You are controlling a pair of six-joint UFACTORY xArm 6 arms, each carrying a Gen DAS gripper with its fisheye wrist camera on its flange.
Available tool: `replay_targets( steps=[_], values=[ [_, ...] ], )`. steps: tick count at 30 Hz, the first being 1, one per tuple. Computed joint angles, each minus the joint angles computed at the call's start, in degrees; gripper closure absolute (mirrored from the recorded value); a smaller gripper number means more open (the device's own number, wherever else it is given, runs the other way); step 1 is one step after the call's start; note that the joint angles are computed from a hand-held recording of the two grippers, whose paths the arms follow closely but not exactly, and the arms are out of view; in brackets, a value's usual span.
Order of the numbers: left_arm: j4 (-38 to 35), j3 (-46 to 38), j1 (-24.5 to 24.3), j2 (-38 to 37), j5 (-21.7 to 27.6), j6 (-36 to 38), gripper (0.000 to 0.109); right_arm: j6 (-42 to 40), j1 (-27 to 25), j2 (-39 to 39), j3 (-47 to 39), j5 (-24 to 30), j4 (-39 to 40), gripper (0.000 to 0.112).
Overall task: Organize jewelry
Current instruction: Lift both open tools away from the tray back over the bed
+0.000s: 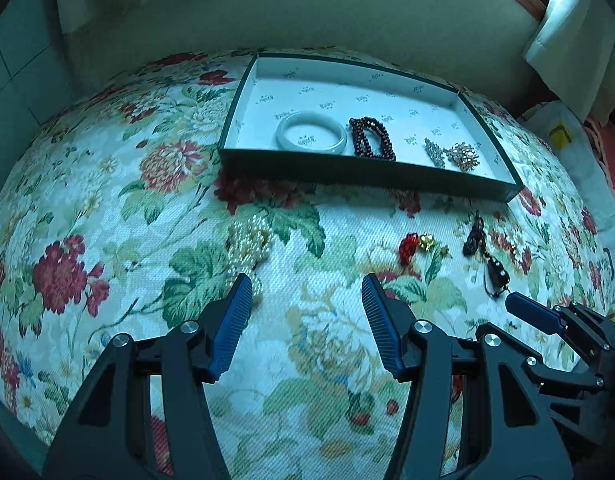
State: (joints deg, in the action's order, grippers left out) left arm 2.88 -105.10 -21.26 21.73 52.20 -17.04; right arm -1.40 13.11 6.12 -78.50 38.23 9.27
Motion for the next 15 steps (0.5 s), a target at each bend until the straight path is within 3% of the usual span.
replay_targets(
  steps=[7,15],
  values=[
    [0.6,9.4,0.2,-6.2,-0.5,-1.6,0.052,-0.7,1.5,-2.6,3.9,0.7,0.8,0.066],
    [1.4,11.2,0.6,-7.9,-1.1,-2.5,0.052,-0.4,2.4,-1.3,2.9,0.8,-0.5,0.066]
  ],
)
